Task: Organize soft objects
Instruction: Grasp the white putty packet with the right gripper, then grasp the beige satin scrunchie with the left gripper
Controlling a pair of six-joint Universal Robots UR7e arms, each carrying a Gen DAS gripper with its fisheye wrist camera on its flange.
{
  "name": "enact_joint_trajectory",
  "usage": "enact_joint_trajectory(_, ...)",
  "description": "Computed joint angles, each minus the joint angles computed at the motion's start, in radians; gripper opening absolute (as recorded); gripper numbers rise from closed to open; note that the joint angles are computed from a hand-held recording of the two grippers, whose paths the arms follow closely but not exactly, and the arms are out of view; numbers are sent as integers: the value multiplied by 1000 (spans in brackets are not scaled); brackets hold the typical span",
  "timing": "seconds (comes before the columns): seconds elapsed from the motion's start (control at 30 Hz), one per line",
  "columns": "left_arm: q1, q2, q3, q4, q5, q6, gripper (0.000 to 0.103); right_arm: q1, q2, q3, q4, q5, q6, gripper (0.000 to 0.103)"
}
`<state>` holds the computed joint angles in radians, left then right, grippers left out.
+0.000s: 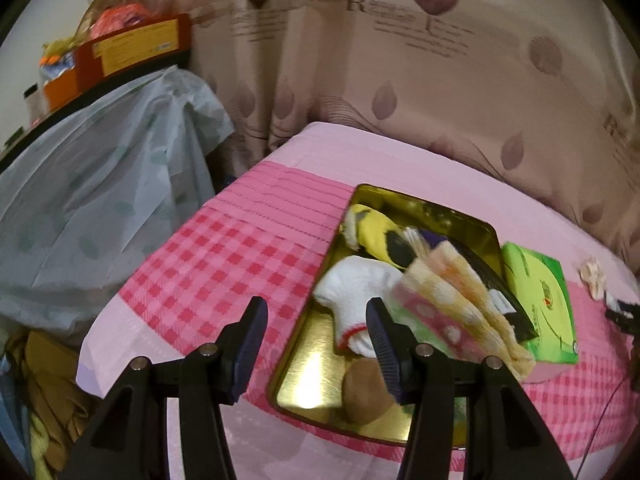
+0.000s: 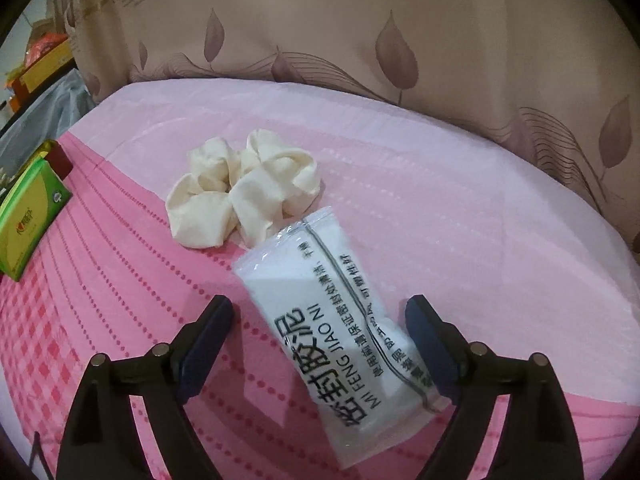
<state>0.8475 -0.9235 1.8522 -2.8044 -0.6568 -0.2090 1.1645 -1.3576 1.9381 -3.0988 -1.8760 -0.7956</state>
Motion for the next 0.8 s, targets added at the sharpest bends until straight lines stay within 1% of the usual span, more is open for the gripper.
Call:
enact_joint_trajectory(0.07, -8, 12, -6, 14, 12, -7, 52, -7, -3, 7, -8, 23, 11, 72)
enact_joint_trajectory(0.13, -16, 24, -12, 23, 6, -24, 52, -6, -9, 20, -29, 24, 22, 60)
enact_joint_trajectory(0.17, -23, 31, -13, 19, 5, -30, 52, -8, -14, 27, -31, 33, 32, 57)
enact_joint_trajectory(0.27, -46, 53, -24, 6, -27, -21, 52, -2, -23, 74, -92, 12, 47, 56)
enact_joint_trajectory(0.43, -100, 105, -57, -20, -98, 52, 53, 7, -56, 165, -176, -22, 94, 55)
enact_joint_trajectory(0.57, -140, 158, -99, -29, -166, 103, 57, 8, -87, 236, -242, -52, 124, 55)
enact_joint_trajectory(0.67, -163, 209, -143, -17, -221, 130, 57, 6, -109, 283, -292, -81, 139, 55)
enact_joint_trajectory(0.8, -187, 292, -225, 31, -289, 142, 57, -23, -157, 338, -346, -104, 163, 54)
